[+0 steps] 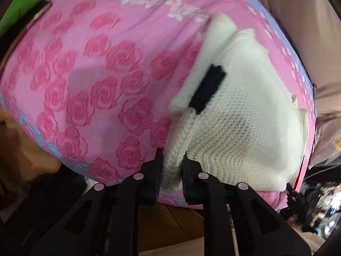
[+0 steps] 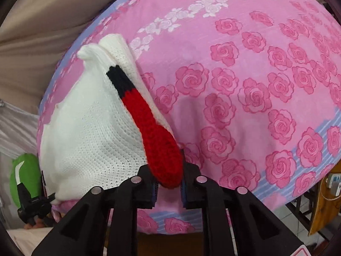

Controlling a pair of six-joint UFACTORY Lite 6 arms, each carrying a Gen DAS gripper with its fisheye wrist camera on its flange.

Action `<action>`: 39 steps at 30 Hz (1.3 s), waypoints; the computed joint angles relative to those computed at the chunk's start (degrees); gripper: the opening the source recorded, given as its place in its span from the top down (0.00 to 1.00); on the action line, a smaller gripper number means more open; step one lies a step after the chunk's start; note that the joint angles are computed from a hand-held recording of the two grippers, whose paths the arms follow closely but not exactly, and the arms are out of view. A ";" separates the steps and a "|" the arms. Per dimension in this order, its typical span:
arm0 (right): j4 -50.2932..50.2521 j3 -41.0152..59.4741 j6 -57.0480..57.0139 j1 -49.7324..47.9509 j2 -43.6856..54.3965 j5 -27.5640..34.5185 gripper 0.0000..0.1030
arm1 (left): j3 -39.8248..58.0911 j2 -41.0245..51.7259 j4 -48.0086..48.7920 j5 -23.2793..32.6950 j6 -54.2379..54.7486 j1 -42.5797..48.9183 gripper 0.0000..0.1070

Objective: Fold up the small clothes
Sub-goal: 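Grasp the folded sweater edges with both tools and fold it again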

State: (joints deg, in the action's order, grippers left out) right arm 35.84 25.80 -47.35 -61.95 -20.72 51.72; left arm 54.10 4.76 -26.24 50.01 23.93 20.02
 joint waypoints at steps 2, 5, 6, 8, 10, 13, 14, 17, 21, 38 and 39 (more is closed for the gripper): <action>-3.41 3.05 5.45 0.76 -0.13 2.02 0.66 | 3.69 -2.33 0.64 2.21 -0.39 -0.78 0.74; -5.37 9.52 8.46 3.10 -5.54 2.81 0.58 | 12.65 -2.22 -2.86 2.49 -0.73 -1.25 0.44; -4.66 11.78 8.84 5.14 -5.83 2.29 0.53 | 15.38 -0.66 -4.58 2.31 -0.48 -1.71 0.44; -2.68 17.41 11.39 12.46 -1.90 -0.40 0.48 | 23.79 6.94 -7.40 0.57 -1.11 -4.91 0.41; -2.39 21.66 15.90 22.31 4.21 -6.64 0.46 | 30.03 14.46 -5.94 -2.71 -5.17 -9.54 0.36; -5.34 28.01 22.72 34.70 17.06 -17.34 0.46 | 38.46 26.34 -4.14 -2.88 -9.42 -13.46 0.37; -6.95 30.59 25.72 37.46 21.52 -19.35 0.46 | 39.21 28.31 -4.10 -3.51 -9.94 -13.94 0.40; -9.44 34.53 30.70 41.19 29.14 -23.32 0.59 | 42.57 33.50 -0.68 -4.85 -12.00 -15.22 0.86; -0.14 36.38 24.01 37.14 28.50 -20.34 0.89 | 43.58 32.34 -2.90 -3.98 -11.77 -12.21 0.94; -6.09 29.61 27.56 39.84 11.75 -16.77 0.65 | 30.22 11.44 10.98 -8.82 -18.58 -21.39 0.88; -6.61 28.57 27.92 43.65 10.54 -16.03 0.65 | 27.73 9.37 8.62 -8.22 -16.97 -22.46 0.86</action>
State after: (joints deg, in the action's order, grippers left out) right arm 29.23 54.37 -19.43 -18.29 -10.19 35.70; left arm 81.84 14.13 -17.62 41.79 6.97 -2.45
